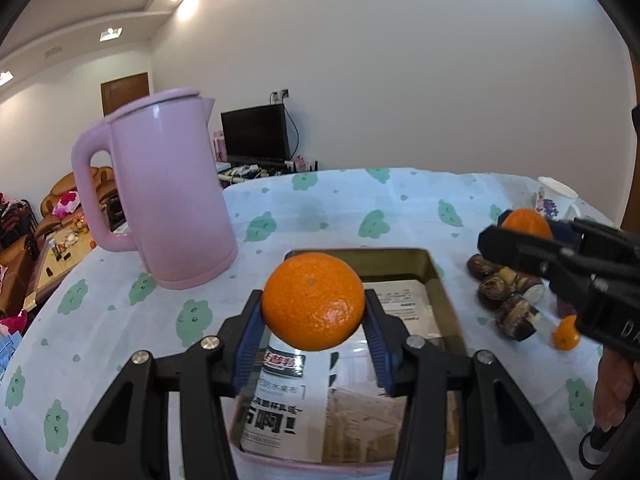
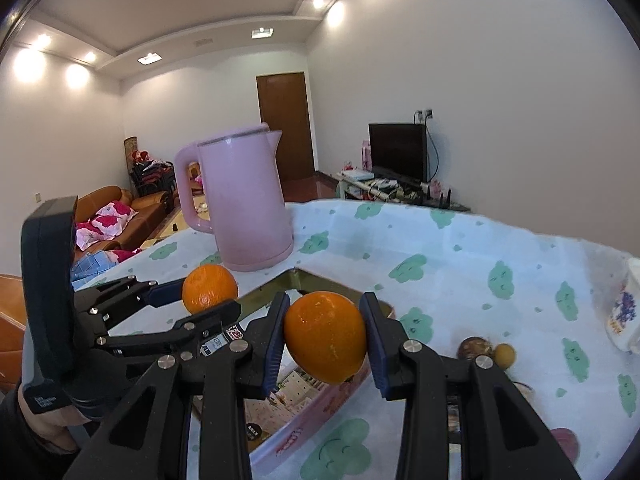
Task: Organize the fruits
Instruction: 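Lower the left gripper's orange into the tin and open it while the right gripper releases its orange there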
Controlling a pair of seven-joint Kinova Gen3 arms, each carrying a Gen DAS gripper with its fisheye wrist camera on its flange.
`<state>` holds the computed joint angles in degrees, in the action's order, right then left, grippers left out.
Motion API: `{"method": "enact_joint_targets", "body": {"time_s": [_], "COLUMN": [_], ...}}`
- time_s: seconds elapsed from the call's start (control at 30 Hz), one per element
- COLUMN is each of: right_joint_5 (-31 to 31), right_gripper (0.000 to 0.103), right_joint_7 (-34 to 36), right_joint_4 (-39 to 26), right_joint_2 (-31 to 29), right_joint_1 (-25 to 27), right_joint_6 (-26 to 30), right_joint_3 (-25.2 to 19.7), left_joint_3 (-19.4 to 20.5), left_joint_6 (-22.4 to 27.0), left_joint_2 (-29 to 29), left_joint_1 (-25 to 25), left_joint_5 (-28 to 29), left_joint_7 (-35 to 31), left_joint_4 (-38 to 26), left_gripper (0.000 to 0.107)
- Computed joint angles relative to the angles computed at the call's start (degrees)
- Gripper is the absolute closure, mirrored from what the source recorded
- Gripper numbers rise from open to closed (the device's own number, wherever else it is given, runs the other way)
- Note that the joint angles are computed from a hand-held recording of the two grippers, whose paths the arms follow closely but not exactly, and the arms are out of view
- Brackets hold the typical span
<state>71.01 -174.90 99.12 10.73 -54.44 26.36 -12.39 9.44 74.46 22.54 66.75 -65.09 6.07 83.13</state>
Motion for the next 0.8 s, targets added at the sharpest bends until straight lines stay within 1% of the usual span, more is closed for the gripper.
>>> {"method": "enact_joint_targets", "body": {"time_s": [0.1,0.27,0.33,0.57,0.8], "right_joint_5": [-2.7,-5.68,-7.94,-13.11,-18.36], "right_gripper": [0.065,0.065,0.065,0.065,0.065], "right_joint_7": [1.67,3.72,6.24,12.96,19.54], "right_joint_4": [-1.12,-2.43,-3.24,-6.01,-8.62], "right_joint_2": [1.7,3.73,4.6,6.99,8.84], "right_joint_1": [0.78,-0.24,-0.29,-2.73,-4.43], "right_joint_6": [-1.59,-2.76,-3.3,-2.84,-1.28], "right_joint_3": [0.38,2.68,3.15,6.08,7.71], "left_joint_3": [-0.01,-0.19,-0.42,-1.13,-1.15], "left_joint_6": [-1.18,-1.39,-1.8,-2.77,-3.51], "left_joint_2": [-0.47,0.46,0.61,0.56,0.35], "left_joint_1": [-1.38,-2.35,-2.56,-3.37,-4.45], "left_joint_5": [1.3,2.65,3.1,4.44,5.75], "left_joint_7": [-0.27,-2.45,-3.04,-4.09,-5.38], "left_joint_4": [0.58,-0.14,-0.19,0.15,0.46], "left_gripper": [0.058,0.058,0.058,0.058,0.058]}}
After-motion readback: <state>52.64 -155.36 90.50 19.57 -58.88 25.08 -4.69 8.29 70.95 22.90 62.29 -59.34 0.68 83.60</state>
